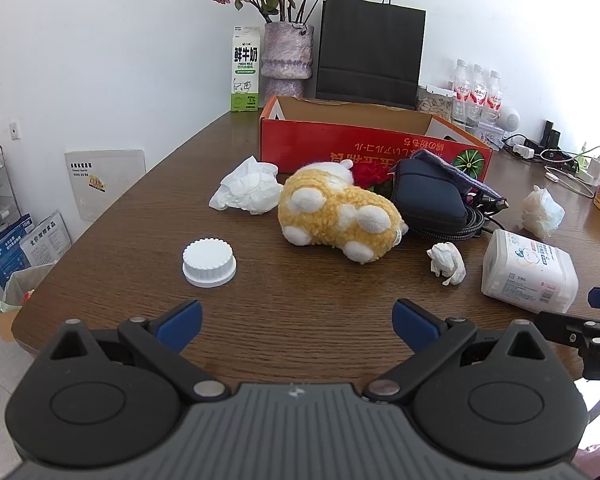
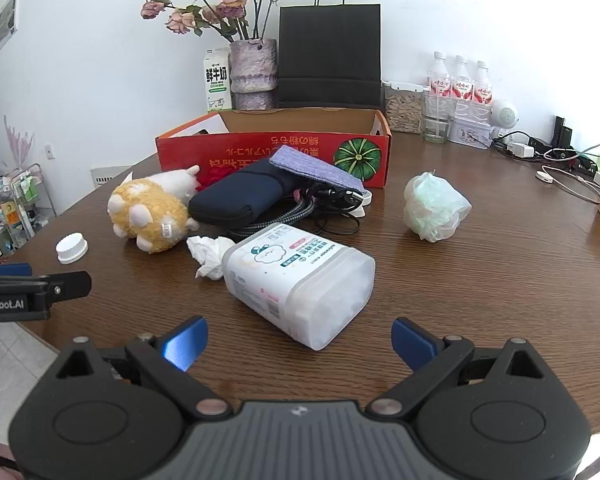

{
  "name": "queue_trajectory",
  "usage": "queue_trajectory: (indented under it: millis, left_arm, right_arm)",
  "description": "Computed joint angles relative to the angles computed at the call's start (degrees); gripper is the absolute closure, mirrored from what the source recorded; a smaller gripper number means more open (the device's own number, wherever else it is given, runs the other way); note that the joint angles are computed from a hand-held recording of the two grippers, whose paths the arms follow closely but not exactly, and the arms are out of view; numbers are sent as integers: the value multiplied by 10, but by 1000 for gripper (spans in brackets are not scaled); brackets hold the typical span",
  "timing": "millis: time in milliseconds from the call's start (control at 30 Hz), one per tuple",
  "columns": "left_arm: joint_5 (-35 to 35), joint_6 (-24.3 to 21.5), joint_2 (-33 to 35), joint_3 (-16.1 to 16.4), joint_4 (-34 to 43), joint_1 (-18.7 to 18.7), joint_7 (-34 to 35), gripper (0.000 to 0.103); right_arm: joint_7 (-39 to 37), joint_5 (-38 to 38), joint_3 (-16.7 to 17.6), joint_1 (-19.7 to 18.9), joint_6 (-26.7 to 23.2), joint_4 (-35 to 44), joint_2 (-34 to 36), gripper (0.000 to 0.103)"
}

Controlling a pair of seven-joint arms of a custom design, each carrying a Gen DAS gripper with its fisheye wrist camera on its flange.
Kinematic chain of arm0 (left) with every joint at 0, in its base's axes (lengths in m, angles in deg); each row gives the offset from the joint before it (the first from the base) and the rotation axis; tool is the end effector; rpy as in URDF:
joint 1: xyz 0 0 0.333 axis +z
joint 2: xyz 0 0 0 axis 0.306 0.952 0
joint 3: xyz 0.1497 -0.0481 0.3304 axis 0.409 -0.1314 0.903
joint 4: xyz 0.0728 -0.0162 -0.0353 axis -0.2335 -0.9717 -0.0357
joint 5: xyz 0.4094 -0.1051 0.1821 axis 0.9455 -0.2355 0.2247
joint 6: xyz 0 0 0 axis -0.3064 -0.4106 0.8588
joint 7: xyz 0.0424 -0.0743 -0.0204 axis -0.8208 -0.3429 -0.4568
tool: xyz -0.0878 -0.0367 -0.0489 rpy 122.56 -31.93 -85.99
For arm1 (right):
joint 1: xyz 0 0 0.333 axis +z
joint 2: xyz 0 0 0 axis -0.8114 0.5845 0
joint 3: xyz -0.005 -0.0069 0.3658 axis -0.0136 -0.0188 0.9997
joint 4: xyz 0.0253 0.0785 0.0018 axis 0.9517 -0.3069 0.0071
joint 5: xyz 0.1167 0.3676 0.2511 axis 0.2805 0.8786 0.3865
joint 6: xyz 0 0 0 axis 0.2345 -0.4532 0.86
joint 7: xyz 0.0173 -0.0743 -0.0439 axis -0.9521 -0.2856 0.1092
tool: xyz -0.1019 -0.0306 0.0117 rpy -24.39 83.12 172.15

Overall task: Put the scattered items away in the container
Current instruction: 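Approach the white wipes container with the right tool and the white cap with the left tool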

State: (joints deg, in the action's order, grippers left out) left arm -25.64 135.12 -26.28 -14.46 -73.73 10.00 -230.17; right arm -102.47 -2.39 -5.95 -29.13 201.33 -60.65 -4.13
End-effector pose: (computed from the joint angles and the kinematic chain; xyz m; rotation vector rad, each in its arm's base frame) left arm 0.5887 -0.1099 0.4451 -1.3300 2.0317 -1.1131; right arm 0.4668 0.3522 0.4437 -1.4258 1.9034 -0.9286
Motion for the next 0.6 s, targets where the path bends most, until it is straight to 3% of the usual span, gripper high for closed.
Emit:
queue_trajectory:
  millis: [600]
  left_arm:
    - [12,4,4,0,4,1,-14,0]
  right_arm:
    - [2,-1,-1,0,0,2,3,4]
